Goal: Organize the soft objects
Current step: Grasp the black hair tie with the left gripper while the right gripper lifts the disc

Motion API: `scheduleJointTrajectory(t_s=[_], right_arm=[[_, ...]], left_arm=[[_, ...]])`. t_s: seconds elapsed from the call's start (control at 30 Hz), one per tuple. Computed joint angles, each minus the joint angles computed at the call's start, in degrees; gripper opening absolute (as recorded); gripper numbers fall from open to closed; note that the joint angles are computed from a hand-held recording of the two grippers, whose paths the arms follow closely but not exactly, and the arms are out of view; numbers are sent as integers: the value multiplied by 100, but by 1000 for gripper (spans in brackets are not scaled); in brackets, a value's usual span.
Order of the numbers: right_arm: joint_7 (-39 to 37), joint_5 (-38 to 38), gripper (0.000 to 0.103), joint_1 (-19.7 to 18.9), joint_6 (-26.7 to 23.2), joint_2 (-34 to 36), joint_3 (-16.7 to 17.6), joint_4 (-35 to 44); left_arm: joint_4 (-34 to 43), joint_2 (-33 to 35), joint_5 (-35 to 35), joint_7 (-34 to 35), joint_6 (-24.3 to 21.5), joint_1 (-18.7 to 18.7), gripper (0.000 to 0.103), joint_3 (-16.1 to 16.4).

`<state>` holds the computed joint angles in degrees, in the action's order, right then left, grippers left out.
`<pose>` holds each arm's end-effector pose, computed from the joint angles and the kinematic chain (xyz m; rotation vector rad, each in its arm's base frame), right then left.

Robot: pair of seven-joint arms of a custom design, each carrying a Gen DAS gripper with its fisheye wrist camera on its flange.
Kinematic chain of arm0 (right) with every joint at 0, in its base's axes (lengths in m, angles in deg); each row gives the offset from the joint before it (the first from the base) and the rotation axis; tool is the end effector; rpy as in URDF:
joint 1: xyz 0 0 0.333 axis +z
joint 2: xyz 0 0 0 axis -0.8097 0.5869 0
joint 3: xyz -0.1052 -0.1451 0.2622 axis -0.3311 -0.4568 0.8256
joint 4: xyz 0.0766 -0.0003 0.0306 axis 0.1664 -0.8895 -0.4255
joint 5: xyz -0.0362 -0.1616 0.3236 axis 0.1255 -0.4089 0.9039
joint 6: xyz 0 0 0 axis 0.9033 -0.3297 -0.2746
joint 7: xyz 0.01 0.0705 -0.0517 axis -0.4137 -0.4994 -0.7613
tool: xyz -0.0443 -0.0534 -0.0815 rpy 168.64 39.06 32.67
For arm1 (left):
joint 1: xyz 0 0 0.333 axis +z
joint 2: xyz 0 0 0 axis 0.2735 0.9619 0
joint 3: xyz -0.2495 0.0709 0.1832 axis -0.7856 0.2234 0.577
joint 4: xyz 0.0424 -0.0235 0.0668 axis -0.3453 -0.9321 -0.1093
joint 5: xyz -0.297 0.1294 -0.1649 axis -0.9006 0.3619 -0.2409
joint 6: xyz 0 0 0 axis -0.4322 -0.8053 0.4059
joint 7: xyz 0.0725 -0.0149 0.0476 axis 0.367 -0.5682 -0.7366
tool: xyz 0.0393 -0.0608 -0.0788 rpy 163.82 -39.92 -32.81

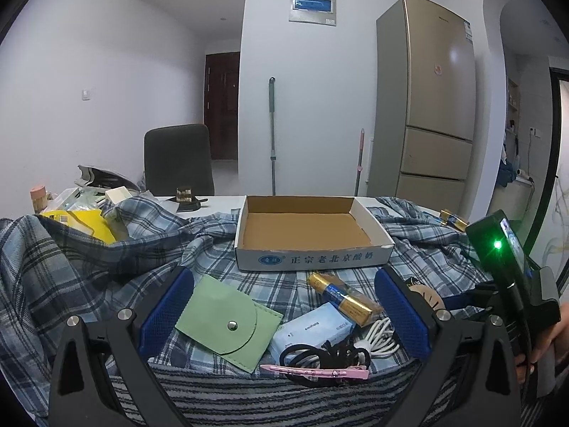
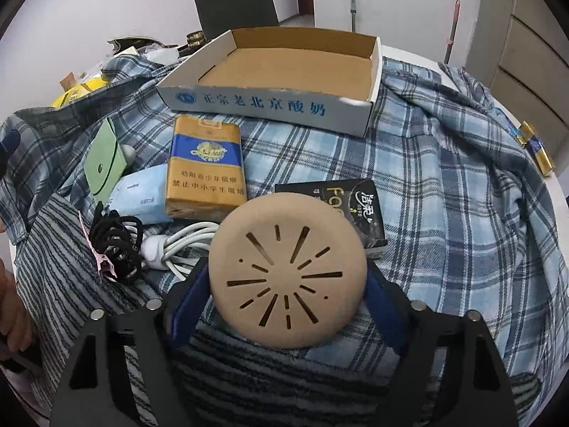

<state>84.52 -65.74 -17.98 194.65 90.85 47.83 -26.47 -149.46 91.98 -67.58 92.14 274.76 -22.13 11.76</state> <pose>0.6512 0.4623 0.3416 -2.0293 1.7623 -0.3359 0.5945 -0.3232 0.3627 -1.3671 1.7463 -1.1783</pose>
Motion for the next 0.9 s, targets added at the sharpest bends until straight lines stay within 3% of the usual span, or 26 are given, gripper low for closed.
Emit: scheduleJointTrajectory(t_s=[0.13,0.3,0.43,0.63,0.8,0.9], right_arm=[[527,-207,75,133,606,-467,-226,-814],[1631,-811,75,465,1514,-1194,-686,-2021],[2348,-1341,76,679,1631,-1261,-942,-2098],[3075,-1906,76,828,1766,-1298,-1069,-2246],[3280,-2037,76,718,1820,-1293,-929,-2386],[3454,-2100,76,705,1971,-1331,-952,-2509]], left_arm=[[-9,-118,-18,-8,-552,-106,103,221],[-427,-460,46,-119,-1467,-799,103,1141],[-541,-607,323,-334,-1944,-320,103,646],[-11,-407,749,-416,-2862,455,103,-110],[617,-112,1293,-695,-3569,626,103,-176],[1069,122,1565,-872,-4030,778,86,-295]])
